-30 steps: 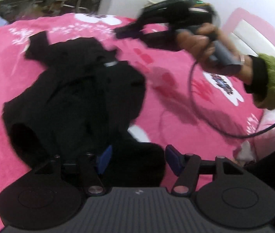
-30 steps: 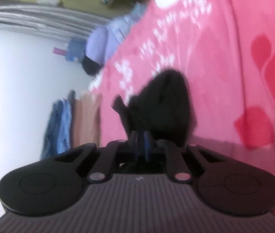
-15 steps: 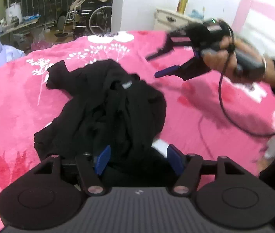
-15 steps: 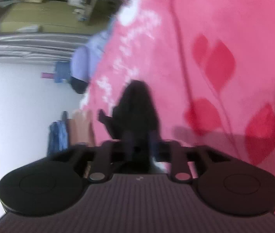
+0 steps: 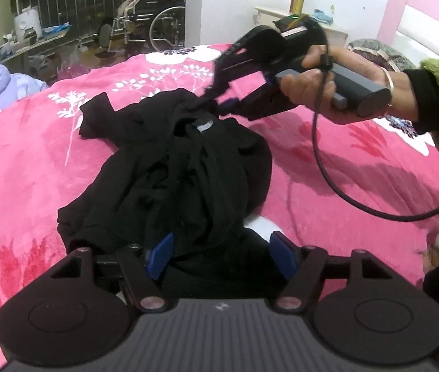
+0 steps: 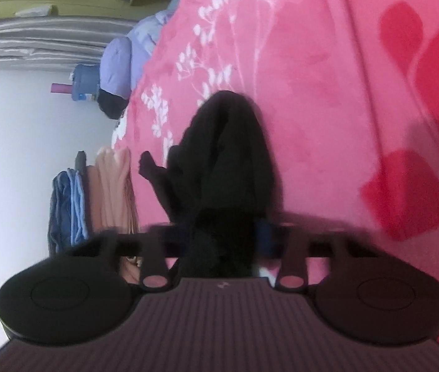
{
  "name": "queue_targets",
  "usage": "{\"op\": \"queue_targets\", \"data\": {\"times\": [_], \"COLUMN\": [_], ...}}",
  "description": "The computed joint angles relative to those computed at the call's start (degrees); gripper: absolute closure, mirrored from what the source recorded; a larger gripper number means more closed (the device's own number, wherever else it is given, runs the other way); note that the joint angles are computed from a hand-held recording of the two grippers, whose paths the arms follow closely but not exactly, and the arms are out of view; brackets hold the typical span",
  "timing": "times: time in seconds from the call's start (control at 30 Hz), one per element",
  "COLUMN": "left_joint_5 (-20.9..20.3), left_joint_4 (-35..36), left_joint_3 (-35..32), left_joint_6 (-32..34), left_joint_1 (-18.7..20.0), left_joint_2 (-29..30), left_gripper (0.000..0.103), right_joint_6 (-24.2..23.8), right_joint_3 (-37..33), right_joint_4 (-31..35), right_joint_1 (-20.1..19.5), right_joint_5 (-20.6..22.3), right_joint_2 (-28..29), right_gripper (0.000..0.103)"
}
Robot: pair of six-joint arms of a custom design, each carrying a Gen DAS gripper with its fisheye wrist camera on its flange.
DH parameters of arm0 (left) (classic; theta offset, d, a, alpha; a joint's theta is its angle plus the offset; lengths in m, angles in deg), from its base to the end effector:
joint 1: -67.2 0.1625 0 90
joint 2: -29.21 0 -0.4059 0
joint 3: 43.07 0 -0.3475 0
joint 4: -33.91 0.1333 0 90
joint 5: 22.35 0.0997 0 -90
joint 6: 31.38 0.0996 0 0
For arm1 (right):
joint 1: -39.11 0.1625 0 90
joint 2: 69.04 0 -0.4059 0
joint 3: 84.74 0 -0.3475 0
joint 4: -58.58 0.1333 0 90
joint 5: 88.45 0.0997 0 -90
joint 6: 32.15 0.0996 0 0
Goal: Fold clothes
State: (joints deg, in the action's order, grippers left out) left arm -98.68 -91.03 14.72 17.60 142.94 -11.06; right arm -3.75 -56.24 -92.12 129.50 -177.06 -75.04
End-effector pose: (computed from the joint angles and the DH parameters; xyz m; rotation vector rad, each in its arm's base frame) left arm -0.0365 -0.7802 0.2578 1.4285 2.4186 -0.3102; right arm 0.1416 -0.8637 0.0554 0.6675 2.7250 -0.9325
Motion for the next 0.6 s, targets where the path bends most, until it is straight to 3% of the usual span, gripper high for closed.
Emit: {"op": "queue_targets", "data": {"times": [0.1, 0.37, 0.43, 0.5, 0.6], "left_joint_5": [-0.61, -2.93, -3.15, -3.47, -3.57], "left_joint_4": [-0.19, -3.28, -5.65, -4.19, -2.89], "left_joint_3": [-0.93, -0.61, 0.50, -0.55, -1.46], "left_joint_6": [-0.48, -0.78, -0.14, 0.45, 1.67], "left_joint_1": [0.35, 0.72, 0.64, 0.68, 0.55], "left_joint_2": [0.65, 0.53, 0.14, 0.56, 1.25], "left_gripper": [0.033, 0.033, 0.031, 0.026, 0.026], "right_joint_6": [-1.17, -1.19, -0.50, 0.36, 0.81], "right_joint_3": [5.51, 23.53, 26.69, 29.57, 31.77], "right_joint_4": [-4.54, -24.19, -26.71, -29.37, -32.01], "right_joint_1": [0.20, 0.20, 0.11, -0.04, -0.16], "right_joint_5": [0.35, 5.57, 6.05, 6.45, 6.50], "right_joint_2": [-2.69, -11.41, -13.06, -14.46, -15.55], "right_gripper": [0.095, 0.096, 0.096, 0.096, 0.096]}}
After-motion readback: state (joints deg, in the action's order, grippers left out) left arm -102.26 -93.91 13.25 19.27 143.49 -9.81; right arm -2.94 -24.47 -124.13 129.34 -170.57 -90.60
